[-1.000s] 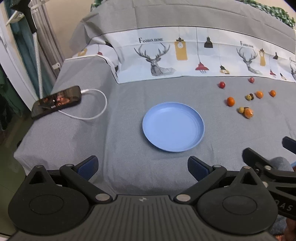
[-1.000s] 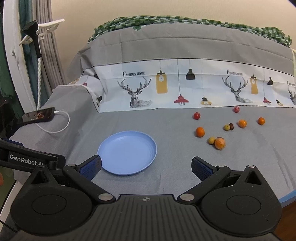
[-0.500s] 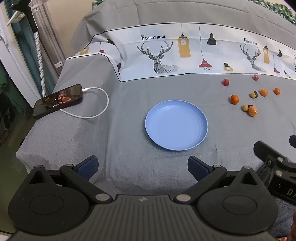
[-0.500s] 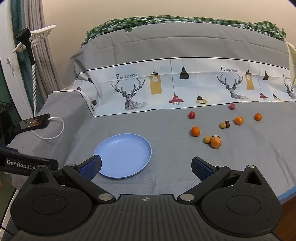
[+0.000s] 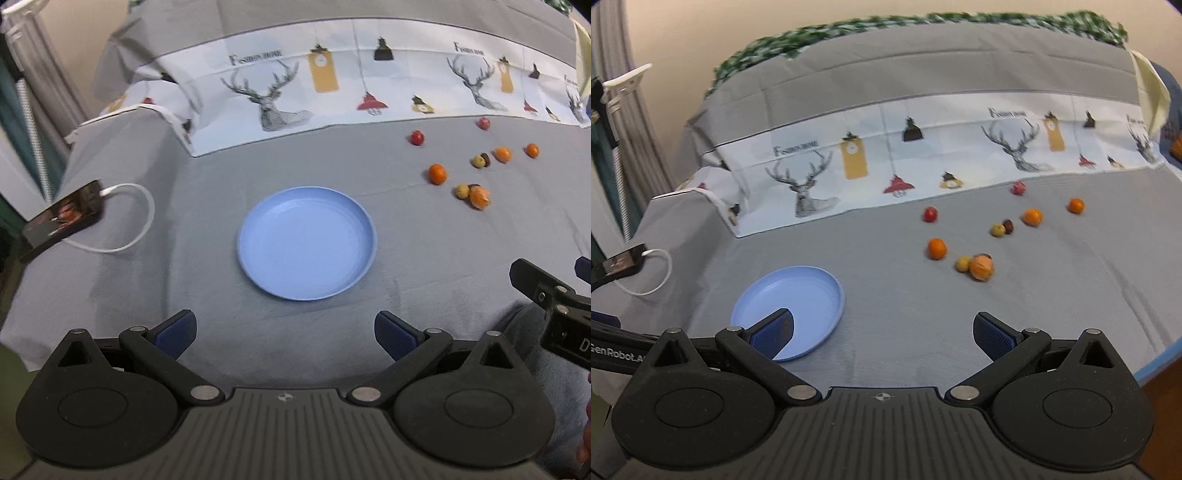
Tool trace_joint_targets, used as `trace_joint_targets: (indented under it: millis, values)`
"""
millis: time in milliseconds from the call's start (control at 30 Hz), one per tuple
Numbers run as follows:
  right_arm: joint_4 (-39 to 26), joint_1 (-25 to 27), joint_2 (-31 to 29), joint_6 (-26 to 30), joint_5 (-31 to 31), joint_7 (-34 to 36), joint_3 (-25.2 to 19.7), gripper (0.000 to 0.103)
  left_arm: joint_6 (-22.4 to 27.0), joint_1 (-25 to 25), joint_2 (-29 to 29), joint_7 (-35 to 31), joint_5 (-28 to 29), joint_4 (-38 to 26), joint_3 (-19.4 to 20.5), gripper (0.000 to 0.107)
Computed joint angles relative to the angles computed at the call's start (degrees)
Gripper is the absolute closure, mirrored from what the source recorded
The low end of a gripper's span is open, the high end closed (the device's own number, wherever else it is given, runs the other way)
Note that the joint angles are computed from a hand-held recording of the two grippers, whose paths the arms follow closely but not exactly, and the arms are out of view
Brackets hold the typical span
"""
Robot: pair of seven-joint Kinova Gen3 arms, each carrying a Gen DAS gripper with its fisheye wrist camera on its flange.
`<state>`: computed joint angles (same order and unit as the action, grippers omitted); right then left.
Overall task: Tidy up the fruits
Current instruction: 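Reach both tools to the fruit cluster and grasp an orange each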
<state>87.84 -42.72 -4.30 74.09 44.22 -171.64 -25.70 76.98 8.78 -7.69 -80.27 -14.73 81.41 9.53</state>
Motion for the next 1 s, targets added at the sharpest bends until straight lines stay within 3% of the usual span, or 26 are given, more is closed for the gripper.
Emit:
trace_joint_targets:
  millis: [133, 267, 500, 600, 700, 900, 1000]
  values:
    - [2.64, 2.46, -1.46, -0.86, -1.21, -1.26, 1.73, 0.001, 1.38, 1.35, 4.66, 1.06, 1.68, -2.96, 0.72, 0.005]
    - [5.39, 6.77, -2.72, -1.09, -2.0, -1.02, 3.92, 0.001, -0.09, 5.44, 10.42, 4.75, -1.99, -5.42, 1.76, 0.005]
    - [10.03, 16.16, -2.96, -3.1, -0.61, 1.05, 8.8, 0.0, -5.03, 12.33, 21.1, 9.83, -3.7, -12.14, -0.99, 0.005]
    - [12.54, 20.35, -2.29, -7.53, 0.37, 2.29, 11.87, 0.001, -6.13, 14.81, 26.79, 11.95, -4.48, -17.14, -2.97, 0.005]
    - [13.36, 27.15, 0.72, -14.08, 1.58, 4.54, 12.63, 0.001, -6.86, 16.4, 33.57, 12.26, -4.08, -23.63, -4.73, 0.005]
    - [9.62, 29.7, 11.74, -26.97, 4.68, 4.86, 23.58, 0.001, -4.63, 17.89, 45.55, 9.06, -0.52, -37.86, -7.2, 0.005]
    - [4.12, 32.15, 18.76, -30.3, 2.03, 9.16, 26.96, 0.001, -4.64, 18.64, 49.72, 7.2, -0.04, -42.28, -8.38, 0.005]
